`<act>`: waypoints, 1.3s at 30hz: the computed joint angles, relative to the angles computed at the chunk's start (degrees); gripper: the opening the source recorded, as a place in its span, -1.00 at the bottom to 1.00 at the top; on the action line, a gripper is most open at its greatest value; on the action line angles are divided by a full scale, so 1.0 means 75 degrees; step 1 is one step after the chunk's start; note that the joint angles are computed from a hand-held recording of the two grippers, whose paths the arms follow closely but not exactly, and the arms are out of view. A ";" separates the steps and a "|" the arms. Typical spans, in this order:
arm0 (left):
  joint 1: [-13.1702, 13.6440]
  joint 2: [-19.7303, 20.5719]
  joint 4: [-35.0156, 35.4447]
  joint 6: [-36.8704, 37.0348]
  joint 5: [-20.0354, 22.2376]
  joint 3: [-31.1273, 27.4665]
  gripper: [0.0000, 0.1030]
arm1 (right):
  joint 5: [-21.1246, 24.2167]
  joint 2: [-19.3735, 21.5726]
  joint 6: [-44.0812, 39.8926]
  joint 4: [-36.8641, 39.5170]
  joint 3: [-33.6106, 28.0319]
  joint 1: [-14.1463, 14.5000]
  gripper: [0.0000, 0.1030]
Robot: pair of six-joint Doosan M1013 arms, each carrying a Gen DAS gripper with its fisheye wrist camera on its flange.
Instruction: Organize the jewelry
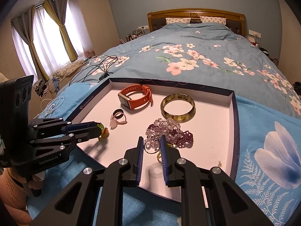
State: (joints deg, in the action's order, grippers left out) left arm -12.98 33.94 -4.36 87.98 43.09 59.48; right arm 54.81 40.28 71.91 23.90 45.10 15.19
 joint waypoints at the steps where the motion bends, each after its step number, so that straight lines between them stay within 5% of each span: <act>1: -0.0001 0.0014 0.0019 -0.0014 0.0020 -0.0019 -0.73 | 0.0021 0.0016 0.0020 -0.0027 -0.0021 0.0005 -0.69; 15: -0.0027 0.0107 0.0247 -0.0197 0.0110 -0.0131 -0.72 | 0.0170 0.0156 0.0334 -0.0254 -0.0174 0.0020 -0.68; 23: -0.0055 0.0007 0.0464 -0.0383 -0.0163 0.0044 -0.15 | -0.0115 -0.0020 0.0308 -0.0119 0.0113 -0.0021 -0.51; 28: -0.0106 -0.0197 0.0750 -0.0532 -0.0553 0.0337 0.19 | -0.0494 -0.0262 0.0214 0.0006 0.0473 -0.0043 -0.29; 31: -0.0107 -0.0372 0.0718 -0.0495 -0.0814 0.0541 0.32 | -0.0904 -0.0511 0.0089 0.0099 0.0863 -0.0040 0.08; 33: -0.0142 -0.0550 0.1021 -0.0810 -0.1094 0.0782 0.81 | -0.1264 -0.0714 0.0055 0.0103 0.1188 -0.0027 0.51; 39: -0.0347 -0.1261 0.3396 -0.3116 -0.2314 0.1880 0.89 | -0.3214 -0.1562 -0.0511 0.0403 0.2614 0.0059 0.87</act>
State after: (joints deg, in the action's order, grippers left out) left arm -15.59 24.48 21.10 64.61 25.73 73.58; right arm 30.71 28.56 68.07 26.93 64.70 15.63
